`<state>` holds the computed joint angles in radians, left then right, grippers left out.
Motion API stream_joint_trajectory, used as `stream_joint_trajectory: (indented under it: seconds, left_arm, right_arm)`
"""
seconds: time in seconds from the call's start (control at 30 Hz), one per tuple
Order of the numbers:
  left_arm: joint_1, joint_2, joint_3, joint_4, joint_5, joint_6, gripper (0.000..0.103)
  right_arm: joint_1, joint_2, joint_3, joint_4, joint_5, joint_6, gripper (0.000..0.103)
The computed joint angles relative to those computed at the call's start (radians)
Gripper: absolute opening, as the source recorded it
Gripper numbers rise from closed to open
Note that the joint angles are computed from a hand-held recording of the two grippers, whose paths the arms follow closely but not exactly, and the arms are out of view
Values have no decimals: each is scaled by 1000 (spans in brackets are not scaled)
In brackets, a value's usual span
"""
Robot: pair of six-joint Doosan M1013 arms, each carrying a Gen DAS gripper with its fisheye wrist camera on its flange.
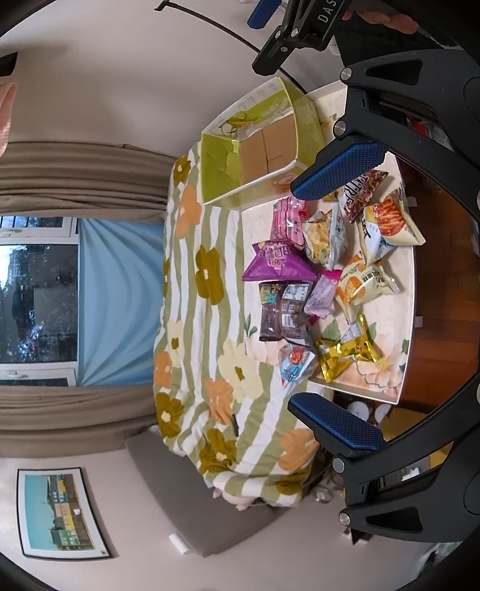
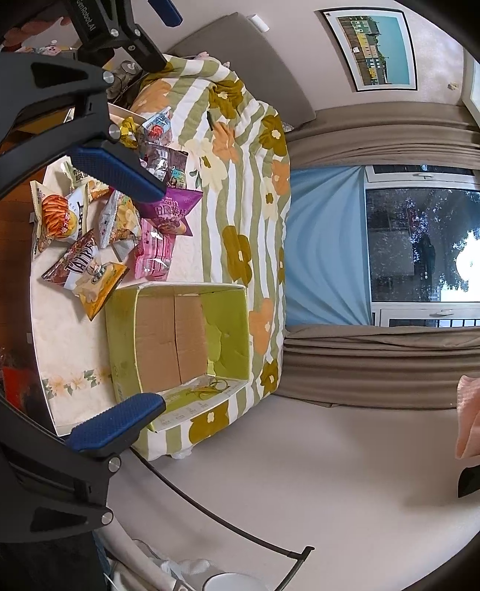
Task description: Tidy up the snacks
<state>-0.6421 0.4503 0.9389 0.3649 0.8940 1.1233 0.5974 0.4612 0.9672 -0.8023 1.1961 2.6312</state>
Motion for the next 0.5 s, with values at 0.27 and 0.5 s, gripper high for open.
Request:
stream_joint_trajectory:
  seconds: [0.27,0.5]
  left_arm:
    - [-4,12,-19,-8,17,8,103]
    - [-4,14,-21,-6,19,6,103]
  right_arm:
    - [-7,0,-2,11,-1,-1,103]
    - [-10,-4,6,17,-6,0,103]
